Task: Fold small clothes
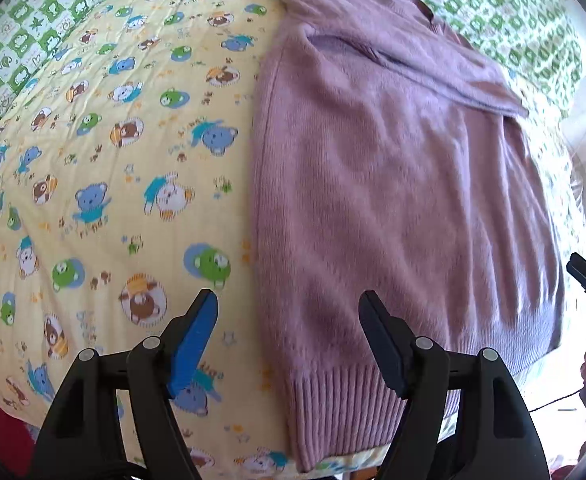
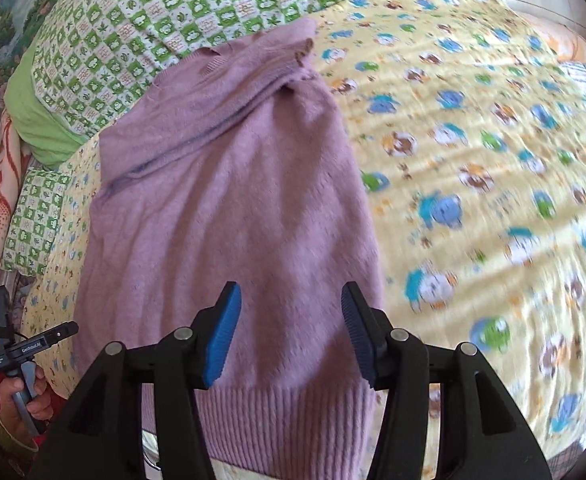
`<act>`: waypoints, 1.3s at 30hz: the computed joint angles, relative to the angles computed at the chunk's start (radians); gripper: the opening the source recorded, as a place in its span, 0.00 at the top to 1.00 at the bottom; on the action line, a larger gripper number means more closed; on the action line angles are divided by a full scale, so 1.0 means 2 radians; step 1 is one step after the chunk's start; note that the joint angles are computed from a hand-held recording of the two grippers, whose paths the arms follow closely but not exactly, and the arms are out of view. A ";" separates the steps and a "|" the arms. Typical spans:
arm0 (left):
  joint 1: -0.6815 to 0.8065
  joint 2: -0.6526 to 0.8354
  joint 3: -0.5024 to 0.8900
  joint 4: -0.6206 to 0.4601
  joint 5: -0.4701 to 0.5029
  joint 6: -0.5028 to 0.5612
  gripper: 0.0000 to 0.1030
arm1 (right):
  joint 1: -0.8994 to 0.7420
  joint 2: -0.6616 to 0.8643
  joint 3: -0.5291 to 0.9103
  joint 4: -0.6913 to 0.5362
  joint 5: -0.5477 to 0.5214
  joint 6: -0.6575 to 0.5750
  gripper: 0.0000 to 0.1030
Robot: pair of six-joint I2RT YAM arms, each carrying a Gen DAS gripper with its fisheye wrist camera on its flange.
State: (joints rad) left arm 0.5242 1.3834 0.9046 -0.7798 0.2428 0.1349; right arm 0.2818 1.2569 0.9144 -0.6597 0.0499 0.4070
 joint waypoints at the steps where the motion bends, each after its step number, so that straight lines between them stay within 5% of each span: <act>1: 0.002 -0.005 -0.006 -0.003 0.001 0.004 0.29 | -0.002 -0.008 -0.008 -0.003 0.000 0.001 0.48; 17: 0.040 -0.053 -0.070 -0.037 0.030 0.040 0.24 | -0.005 -0.099 -0.082 -0.041 0.004 0.026 0.48; 31: -0.007 -0.044 -0.082 0.006 0.037 -0.002 0.26 | -0.012 -0.116 -0.114 -0.020 -0.013 0.037 0.48; 35: -0.019 -0.034 -0.077 0.021 0.037 -0.001 0.42 | -0.015 -0.117 -0.120 -0.008 -0.019 0.039 0.48; 39: -0.028 -0.025 -0.074 0.026 0.061 0.002 0.77 | -0.027 -0.116 -0.126 0.009 -0.048 0.042 0.48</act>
State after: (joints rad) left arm 0.4690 1.3331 0.7568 -0.7284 0.3656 0.1394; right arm 0.2283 1.0246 0.6618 -0.6415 -0.0456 0.4915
